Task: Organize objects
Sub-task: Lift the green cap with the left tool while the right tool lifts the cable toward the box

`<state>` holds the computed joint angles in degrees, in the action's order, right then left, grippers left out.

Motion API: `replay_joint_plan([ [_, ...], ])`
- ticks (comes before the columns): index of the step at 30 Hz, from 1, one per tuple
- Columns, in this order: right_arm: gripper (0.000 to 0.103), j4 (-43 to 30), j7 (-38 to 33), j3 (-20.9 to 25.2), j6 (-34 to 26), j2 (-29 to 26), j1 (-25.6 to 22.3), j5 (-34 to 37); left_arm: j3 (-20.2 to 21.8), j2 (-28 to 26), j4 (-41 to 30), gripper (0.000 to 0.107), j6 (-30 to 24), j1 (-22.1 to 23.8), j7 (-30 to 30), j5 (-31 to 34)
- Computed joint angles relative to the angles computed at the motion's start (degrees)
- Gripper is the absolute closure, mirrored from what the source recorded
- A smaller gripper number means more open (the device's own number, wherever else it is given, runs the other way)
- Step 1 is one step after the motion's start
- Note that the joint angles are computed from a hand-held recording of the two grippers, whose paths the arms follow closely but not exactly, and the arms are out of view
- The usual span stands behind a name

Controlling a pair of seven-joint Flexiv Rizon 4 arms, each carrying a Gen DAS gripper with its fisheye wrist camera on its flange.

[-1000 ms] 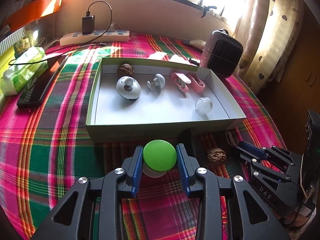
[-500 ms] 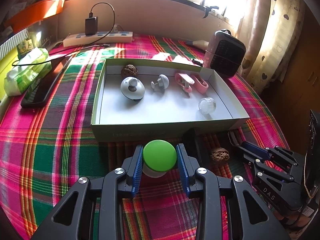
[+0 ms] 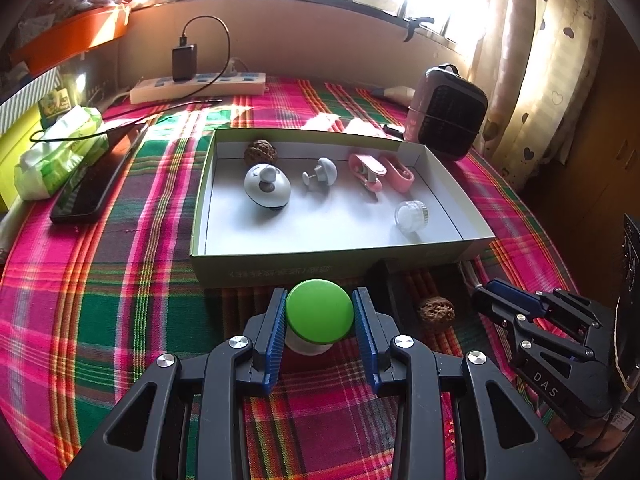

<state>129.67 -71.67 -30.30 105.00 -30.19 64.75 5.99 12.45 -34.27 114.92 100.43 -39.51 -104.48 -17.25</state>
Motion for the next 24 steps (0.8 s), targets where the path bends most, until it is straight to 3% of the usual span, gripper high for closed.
replay_joint_plan([
  [13,0.083,-0.1,-1.5,-0.1,1.2,1.1,0.5,1.1,2.8,0.4,0.1,0.076,0.7,-2.8,0.4,-1.0],
  [24,0.083,-1.1,-3.5,1.1,1.5,2.4,-0.8,1.4,2.2,1.1,-0.4,0.076,1.2,-2.3,1.9,-1.8],
])
